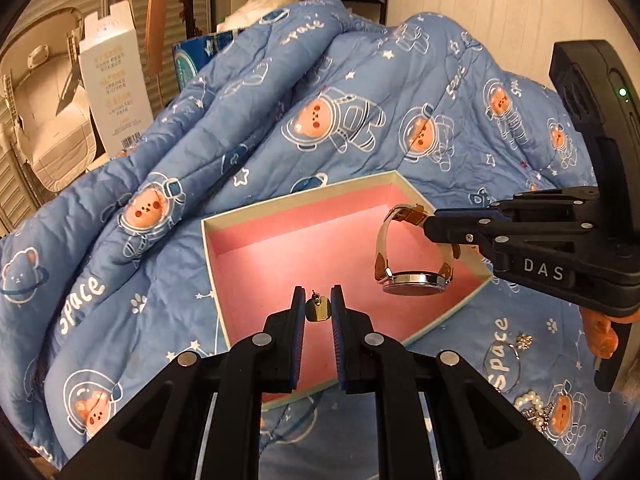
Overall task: Organize jewelry
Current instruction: 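Carry charm and watch into the pink-lined box and open both tools, then lift both open tools out of the box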
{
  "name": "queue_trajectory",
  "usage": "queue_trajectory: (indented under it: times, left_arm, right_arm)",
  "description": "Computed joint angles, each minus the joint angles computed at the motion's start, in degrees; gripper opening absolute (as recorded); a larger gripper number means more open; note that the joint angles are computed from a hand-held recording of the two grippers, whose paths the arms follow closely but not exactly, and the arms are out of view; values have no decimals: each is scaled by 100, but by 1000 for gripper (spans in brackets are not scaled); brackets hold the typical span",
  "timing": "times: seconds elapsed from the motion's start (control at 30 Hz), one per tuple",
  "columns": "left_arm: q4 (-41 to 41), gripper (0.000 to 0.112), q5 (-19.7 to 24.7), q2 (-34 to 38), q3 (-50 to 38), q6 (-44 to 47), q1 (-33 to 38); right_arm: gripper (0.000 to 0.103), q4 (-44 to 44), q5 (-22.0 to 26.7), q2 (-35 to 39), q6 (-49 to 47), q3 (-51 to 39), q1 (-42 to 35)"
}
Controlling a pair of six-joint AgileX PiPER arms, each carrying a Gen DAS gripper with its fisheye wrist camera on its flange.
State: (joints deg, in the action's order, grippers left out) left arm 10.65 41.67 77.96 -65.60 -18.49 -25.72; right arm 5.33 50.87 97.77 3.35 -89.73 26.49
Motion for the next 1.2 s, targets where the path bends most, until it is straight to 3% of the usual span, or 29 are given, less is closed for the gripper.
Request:
queue_trajectory:
  times: [0.1, 0.2, 0.67, 0.77, 0.87, 0.97, 1.0, 1.07, 1.1, 1.2]
  left_arm:
    - [-549, 12, 83, 439, -215, 404, 236]
    - [-553, 12, 209, 751, -369, 364, 286]
    - [-615, 14, 241, 999, -526, 627, 260]
    - [-462, 23, 207, 997, -536, 534, 171]
    - [34, 50, 135, 879, -452, 178, 0]
    - [55, 55, 43, 703, -342, 159, -1]
    - [76, 60, 31, 657, -315, 155, -5]
    - [395, 65, -5, 553, -221, -105, -95]
    - [574, 69, -28, 492, -168, -281, -153]
    - [705, 82, -174, 151, 86, -583, -177]
  right_arm:
    - [8, -70, 149, 392, 42, -344, -55]
    - [8, -125, 297, 699, 67, -609, -79]
    - [8, -161, 647, 1355, -87, -1325, -50]
    - [8, -202, 571, 1365, -85, -1322, -25]
    - [9, -407, 392, 1273, -57, -1193, 64]
    - [11, -436, 233, 1225, -86, -1158, 85]
    - [17, -517, 211, 1208, -49, -1155, 105]
    - [42, -527, 10, 1086, -46, -1027, 95]
    - [61, -466, -151, 978, -44, -900, 71]
    - [66, -363, -552, 659, 77, -548, -13]
